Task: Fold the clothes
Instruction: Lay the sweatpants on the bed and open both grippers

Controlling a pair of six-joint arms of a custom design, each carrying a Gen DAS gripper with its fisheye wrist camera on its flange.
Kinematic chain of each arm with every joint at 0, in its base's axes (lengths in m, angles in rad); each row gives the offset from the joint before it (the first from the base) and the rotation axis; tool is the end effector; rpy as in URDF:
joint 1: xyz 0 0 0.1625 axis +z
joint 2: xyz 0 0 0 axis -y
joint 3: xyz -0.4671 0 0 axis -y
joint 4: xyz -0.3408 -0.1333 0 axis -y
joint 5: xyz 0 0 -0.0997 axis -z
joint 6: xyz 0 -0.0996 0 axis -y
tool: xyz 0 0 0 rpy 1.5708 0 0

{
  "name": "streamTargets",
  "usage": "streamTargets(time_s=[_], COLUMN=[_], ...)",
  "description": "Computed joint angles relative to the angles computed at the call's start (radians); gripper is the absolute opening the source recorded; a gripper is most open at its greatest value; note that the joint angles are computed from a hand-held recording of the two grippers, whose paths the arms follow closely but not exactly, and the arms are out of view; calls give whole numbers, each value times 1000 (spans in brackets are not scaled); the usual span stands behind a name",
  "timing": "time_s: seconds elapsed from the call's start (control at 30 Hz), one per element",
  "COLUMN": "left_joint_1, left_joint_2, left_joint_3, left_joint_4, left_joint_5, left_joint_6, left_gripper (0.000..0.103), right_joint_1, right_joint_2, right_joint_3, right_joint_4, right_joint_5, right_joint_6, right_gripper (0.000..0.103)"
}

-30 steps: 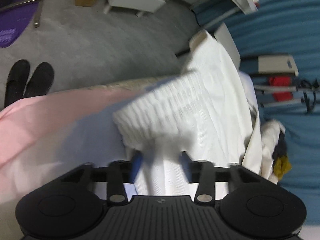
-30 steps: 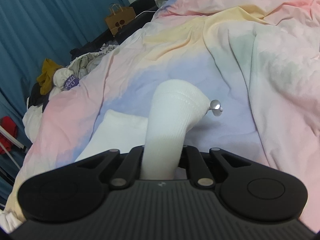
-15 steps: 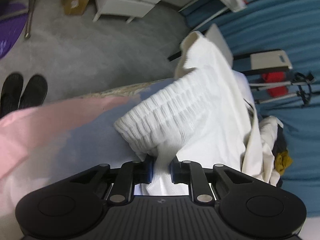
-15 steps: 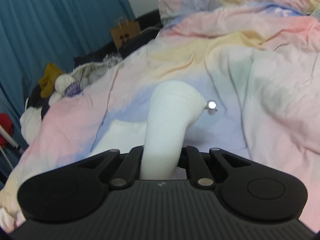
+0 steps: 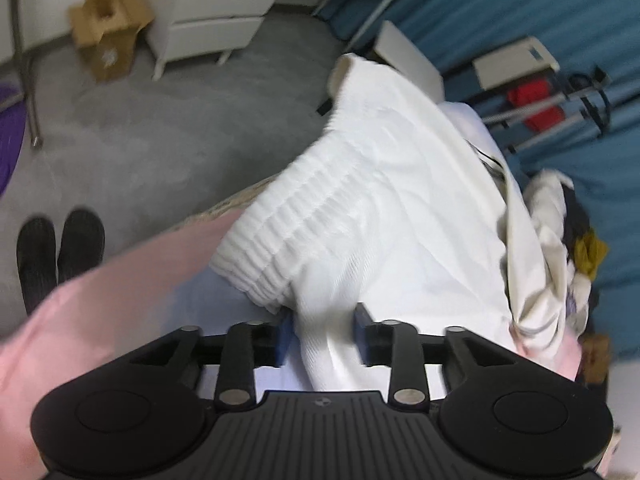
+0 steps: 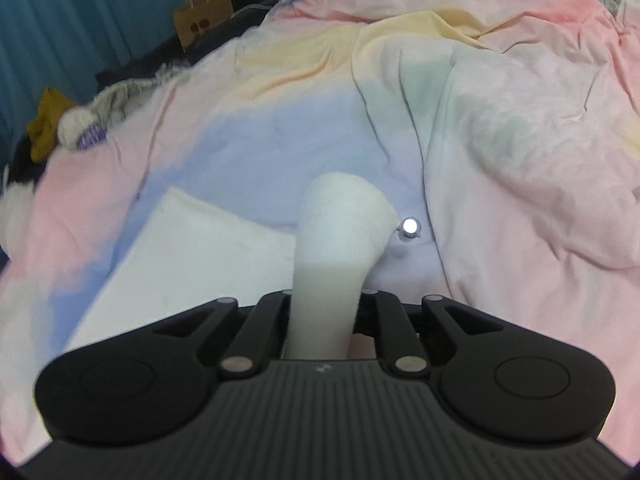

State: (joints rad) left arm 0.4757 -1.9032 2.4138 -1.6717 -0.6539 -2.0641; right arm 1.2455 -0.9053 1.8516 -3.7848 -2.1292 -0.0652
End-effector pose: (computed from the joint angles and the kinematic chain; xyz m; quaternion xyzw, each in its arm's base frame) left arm -0.0914 -0.2860 0.3422 -0.3293 0.8189 -0.4349 0.1786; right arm -0.1148 -0.5924 0.3234 -0.2623 -0.7468 0.5154 0.3283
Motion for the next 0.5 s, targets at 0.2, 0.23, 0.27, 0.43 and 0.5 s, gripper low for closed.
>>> streamTargets(time_s=[0.2, 0.23, 0.27, 0.43, 0.5], left_joint_1=[-141, -168, -183, -220, -218], left_joint_2=[107, 124, 148, 278, 322], left_joint_3=[-137, -153, -167, -236, -247], left_joint_4=[450, 504, 542, 643, 626], left_joint_5=[-36, -40, -33, 14, 67], left_joint_6=[-169, -192, -203, -181, -142], left_gripper=[77, 81, 82, 94, 98], right_joint_1=[7, 8, 11, 43, 61], right_joint_2=[6, 5, 4, 14, 26], right_joint_3=[-6, -4, -1, 7, 6], right_joint_4=[-80, -90, -97, -265, -369], right_joint_5=[-30, -26, -22, -23, -11], right_joint_6=[-3, -3, -3, -50, -115], right_gripper=[66, 71, 73, 73, 73])
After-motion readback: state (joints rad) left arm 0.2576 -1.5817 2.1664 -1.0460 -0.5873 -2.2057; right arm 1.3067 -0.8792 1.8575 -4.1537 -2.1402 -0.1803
